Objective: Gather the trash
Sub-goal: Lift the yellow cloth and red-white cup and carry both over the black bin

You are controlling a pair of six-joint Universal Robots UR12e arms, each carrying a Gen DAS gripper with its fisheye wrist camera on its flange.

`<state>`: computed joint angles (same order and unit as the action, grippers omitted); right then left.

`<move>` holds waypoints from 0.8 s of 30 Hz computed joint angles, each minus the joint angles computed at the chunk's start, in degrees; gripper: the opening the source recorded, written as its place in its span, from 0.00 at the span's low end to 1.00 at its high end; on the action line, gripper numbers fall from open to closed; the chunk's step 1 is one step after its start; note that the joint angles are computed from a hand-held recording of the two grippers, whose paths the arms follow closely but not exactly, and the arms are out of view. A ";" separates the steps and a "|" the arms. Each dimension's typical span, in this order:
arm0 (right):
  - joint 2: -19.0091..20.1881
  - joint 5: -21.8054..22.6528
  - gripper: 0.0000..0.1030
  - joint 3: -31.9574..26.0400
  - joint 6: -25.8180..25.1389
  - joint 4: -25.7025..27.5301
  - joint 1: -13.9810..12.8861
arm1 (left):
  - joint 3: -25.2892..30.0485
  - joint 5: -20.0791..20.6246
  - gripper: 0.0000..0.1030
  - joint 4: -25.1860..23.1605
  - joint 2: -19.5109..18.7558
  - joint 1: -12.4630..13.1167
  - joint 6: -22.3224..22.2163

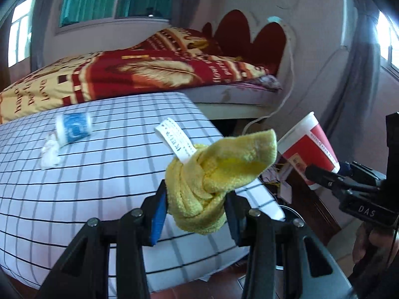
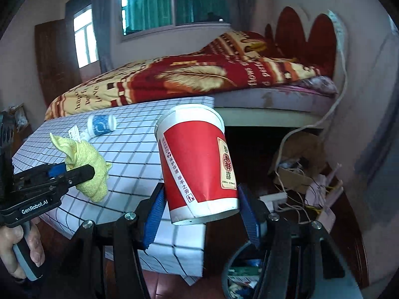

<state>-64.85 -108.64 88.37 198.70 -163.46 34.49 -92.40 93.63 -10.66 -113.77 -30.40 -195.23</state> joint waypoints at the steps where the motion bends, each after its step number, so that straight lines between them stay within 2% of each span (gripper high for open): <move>1: -0.65 -0.40 0.58 1.05 0.60 -0.25 -0.14 | 0.28 -0.18 0.42 -0.12 -0.16 -0.33 0.29; 12: -5.20 -2.55 0.58 8.67 5.76 -1.11 -1.72 | 4.39 -3.18 0.42 -2.52 -2.66 -3.14 3.93; 24: -9.26 -4.50 0.58 15.77 12.12 1.00 -3.63 | 8.86 -7.88 0.42 -5.94 -6.02 -5.90 7.28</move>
